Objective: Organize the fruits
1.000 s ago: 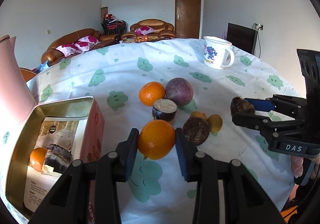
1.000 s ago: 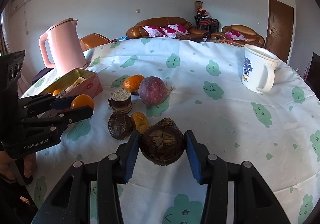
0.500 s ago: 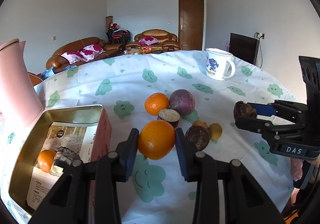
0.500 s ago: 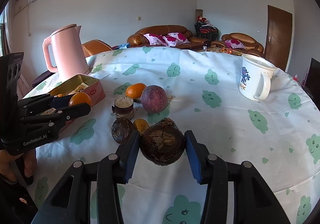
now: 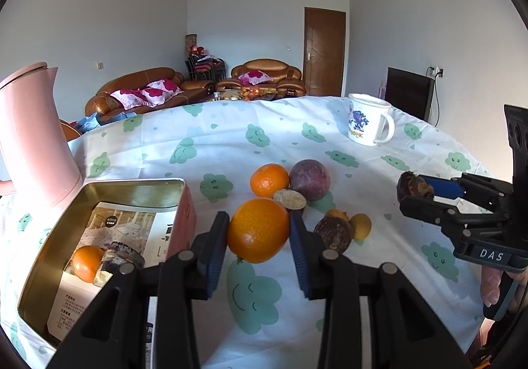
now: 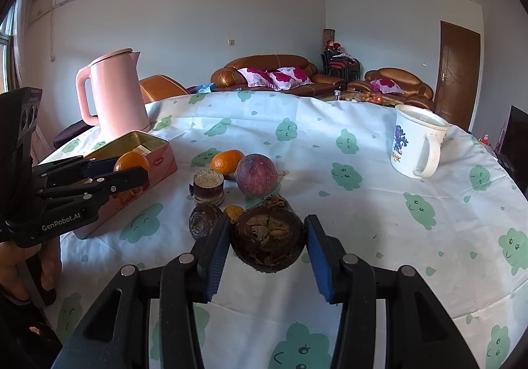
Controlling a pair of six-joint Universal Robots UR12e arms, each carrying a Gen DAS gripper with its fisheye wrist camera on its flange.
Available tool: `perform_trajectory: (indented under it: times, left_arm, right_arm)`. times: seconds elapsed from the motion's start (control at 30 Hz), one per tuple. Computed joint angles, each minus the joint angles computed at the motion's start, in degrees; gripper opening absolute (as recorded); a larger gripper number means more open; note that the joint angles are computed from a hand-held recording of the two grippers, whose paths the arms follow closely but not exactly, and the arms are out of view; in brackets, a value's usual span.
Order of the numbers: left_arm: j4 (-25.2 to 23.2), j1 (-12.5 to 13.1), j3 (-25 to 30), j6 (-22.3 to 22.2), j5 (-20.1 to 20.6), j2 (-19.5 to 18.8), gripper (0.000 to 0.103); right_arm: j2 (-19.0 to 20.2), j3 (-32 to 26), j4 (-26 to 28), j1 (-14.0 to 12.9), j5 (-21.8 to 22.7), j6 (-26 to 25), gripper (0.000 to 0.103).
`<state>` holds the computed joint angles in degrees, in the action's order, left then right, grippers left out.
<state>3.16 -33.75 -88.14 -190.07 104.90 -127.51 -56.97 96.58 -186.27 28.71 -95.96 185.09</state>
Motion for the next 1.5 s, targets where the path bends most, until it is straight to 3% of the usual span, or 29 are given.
perform_trajectory:
  times: [1.5]
  left_arm:
    - [10.79, -1.83, -1.45, 1.61, 8.76, -0.68, 0.038]
  right_arm:
    - [0.19, 1.99, -10.16, 0.83, -2.5, -2.03, 0.048]
